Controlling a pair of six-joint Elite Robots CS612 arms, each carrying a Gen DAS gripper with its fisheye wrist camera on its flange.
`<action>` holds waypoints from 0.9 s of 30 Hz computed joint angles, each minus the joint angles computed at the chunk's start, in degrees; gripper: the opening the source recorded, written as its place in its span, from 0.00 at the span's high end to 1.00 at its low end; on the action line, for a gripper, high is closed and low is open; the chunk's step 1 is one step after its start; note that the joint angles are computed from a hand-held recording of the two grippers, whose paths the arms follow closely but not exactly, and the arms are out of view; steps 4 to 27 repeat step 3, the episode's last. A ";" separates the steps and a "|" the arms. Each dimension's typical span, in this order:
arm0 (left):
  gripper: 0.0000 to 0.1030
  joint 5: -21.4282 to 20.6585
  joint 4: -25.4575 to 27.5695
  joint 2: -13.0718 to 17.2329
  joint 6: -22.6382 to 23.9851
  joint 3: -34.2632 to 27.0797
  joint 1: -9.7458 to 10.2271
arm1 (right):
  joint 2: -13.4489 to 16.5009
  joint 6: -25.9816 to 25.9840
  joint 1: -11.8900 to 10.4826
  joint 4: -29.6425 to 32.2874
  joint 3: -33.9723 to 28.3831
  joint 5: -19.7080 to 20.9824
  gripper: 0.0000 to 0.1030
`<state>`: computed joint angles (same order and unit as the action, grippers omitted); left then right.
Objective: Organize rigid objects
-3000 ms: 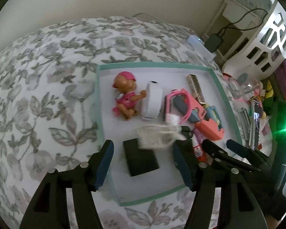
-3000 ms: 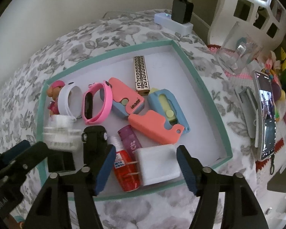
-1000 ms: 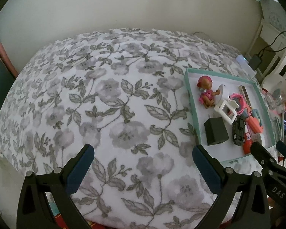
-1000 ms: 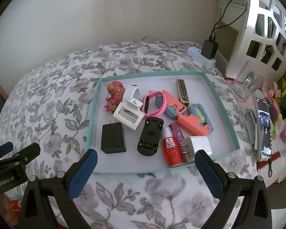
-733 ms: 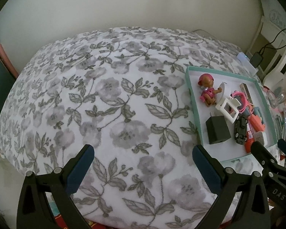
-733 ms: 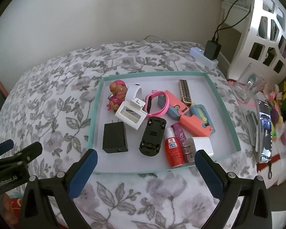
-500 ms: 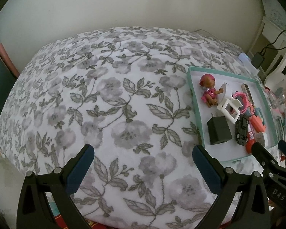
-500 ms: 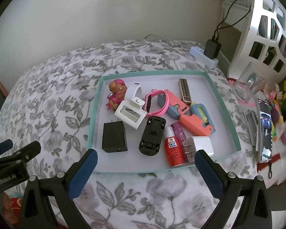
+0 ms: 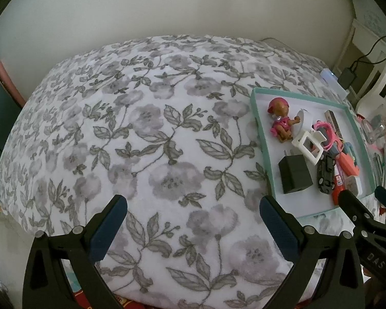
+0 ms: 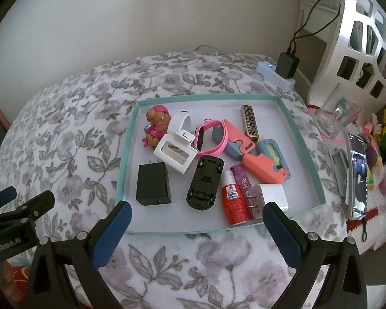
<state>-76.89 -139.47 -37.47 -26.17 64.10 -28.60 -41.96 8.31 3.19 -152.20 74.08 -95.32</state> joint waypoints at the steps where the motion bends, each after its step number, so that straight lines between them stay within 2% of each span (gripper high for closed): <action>1: 0.01 0.09 -0.13 -0.03 -0.06 0.06 -0.02 | 0.02 -0.05 -0.01 0.02 -0.02 0.00 0.00; 27: 0.01 -0.23 -0.47 -0.02 0.04 0.11 0.04 | 0.02 -0.05 -0.01 0.02 -0.02 0.00 0.00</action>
